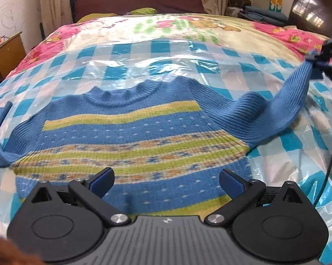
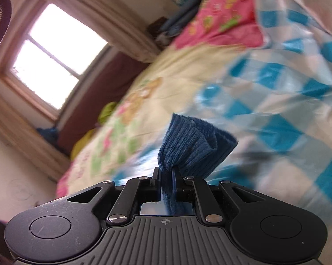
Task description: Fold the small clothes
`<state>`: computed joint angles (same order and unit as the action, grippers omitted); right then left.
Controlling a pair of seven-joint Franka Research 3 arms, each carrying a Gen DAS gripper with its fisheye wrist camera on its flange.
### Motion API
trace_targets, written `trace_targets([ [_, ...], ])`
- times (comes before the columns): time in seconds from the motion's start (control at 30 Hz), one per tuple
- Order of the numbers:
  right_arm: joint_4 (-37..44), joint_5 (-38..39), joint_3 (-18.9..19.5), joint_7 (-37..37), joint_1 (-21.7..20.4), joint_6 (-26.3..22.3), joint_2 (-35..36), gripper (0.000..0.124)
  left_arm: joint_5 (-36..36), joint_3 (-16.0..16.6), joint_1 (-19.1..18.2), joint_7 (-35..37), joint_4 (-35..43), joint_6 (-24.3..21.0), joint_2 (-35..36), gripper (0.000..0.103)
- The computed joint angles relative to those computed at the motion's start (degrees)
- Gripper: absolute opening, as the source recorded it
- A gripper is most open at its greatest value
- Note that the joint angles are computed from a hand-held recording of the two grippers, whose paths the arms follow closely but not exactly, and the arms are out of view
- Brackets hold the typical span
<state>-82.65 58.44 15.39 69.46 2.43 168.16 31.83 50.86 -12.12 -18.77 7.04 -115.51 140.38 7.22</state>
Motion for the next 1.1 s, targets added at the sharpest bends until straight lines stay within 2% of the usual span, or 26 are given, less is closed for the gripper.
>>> trace_targets([
  [0.13,-0.3,3.9,4.0,-5.9,0.4,-3.2,-2.7,0.01,0.7,0.1,1.0,-2.8,-5.3,0.6,-4.6,0.103],
  [0.3,0.1,1.9,2.9,-8.5,7.1,-7.5,-4.6,0.01,2.9,-1.1,3.3,-7.9,-13.2,-0.4,-11.9,0.103],
  [0.43,0.0,-2.9,2.2,-8.5,13.6,-8.5,-3.9,0.01,3.0,-2.3,5.6,-12.1,-20.5,-0.6,-18.7,0.103],
  [0.53,-2.0,-6.3,2.5,-9.3,16.9,-9.9,-3.3,0.01,3.1,-3.4,7.2,-14.4,-25.3,-1.1,-23.3,0.103],
  [0.57,-2.5,-8.7,1.9,-9.2,18.5,-10.6,-2.8,0.014,3.1,-3.8,7.7,-14.9,-26.7,-1.4,-24.6,0.103],
  [0.67,-3.0,-17.7,-0.6,-6.2,22.2,-17.2,-1.5,0.016,3.0,-4.9,8.7,-15.9,-29.9,-2.6,-27.4,0.103],
  [0.7,-4.0,-20.0,-1.4,-5.0,23.4,-17.6,-1.6,0.017,3.0,-5.1,8.9,-16.1,-30.7,-2.8,-28.2,0.103],
  [0.77,-7.4,-20.6,-0.6,-6.1,23.3,-16.9,-3.2,0.017,3.2,-5.6,9.3,-17.0,-32.2,-2.6,-29.2,0.103],
  [0.93,-13.0,-14.9,0.9,-10.8,19.6,-14.9,-7.6,0.019,4.5,-5.8,10.4,-18.2,-33.4,-0.7,-29.3,0.103],
  [1.03,-14.9,-17.2,-2.2,-7.9,20.5,-10.9,-8.8,0.021,5.0,-6.2,10.7,-18.5,-33.3,-0.4,-29.0,0.103],
  [1.1,-15.6,-22.4,-5.6,-3.2,22.0,-7.6,-8.6,0.021,5.6,-6.3,10.8,-18.9,-33.2,-0.1,-28.7,0.103],
])
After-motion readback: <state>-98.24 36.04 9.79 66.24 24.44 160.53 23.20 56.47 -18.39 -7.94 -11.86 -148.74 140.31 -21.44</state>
